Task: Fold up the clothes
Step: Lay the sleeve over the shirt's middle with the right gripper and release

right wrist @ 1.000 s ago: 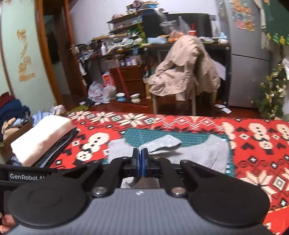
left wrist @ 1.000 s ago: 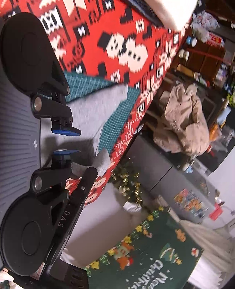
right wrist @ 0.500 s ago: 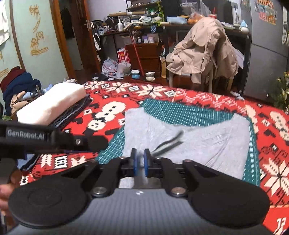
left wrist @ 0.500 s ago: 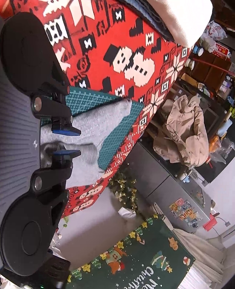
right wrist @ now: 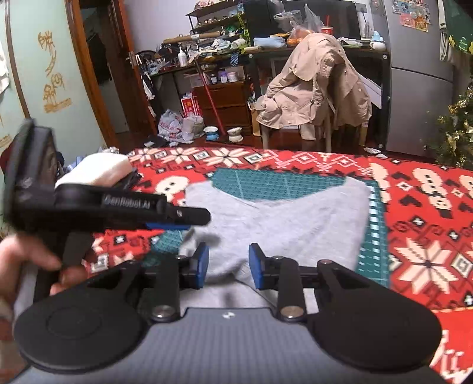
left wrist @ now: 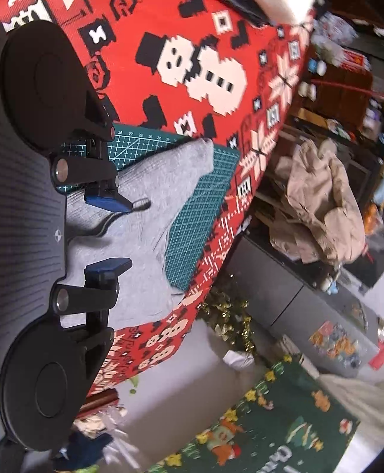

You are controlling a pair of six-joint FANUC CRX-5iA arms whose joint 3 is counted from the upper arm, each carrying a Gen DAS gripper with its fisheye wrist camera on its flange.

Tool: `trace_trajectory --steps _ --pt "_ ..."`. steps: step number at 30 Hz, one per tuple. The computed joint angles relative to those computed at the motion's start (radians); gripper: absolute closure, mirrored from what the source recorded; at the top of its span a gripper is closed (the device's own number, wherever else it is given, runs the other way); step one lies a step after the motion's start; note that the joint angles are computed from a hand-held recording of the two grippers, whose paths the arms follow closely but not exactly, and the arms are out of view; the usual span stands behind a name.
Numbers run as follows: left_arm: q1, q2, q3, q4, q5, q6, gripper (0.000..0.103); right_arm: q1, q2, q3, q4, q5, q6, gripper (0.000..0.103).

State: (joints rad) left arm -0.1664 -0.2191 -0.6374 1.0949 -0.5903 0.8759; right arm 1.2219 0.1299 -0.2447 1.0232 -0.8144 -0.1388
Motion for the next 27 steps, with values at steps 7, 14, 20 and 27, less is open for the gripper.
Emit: trace_trajectory --steps 7,14,20,27 --pt "0.022 -0.053 -0.047 0.039 -0.072 -0.013 0.073 0.029 -0.019 -0.015 -0.098 0.009 0.153 0.078" --pt "0.1 -0.155 -0.103 -0.044 -0.159 0.049 0.073 0.001 0.06 0.035 -0.058 0.076 0.234 0.077" --pt "0.118 -0.183 -0.118 -0.076 -0.173 -0.012 0.073 -0.02 0.082 0.042 0.035 0.064 0.195 0.078" --pt "0.009 -0.113 -0.097 -0.007 -0.082 -0.21 0.075 -0.1 0.038 0.004 -0.038 0.192 0.059 0.078"
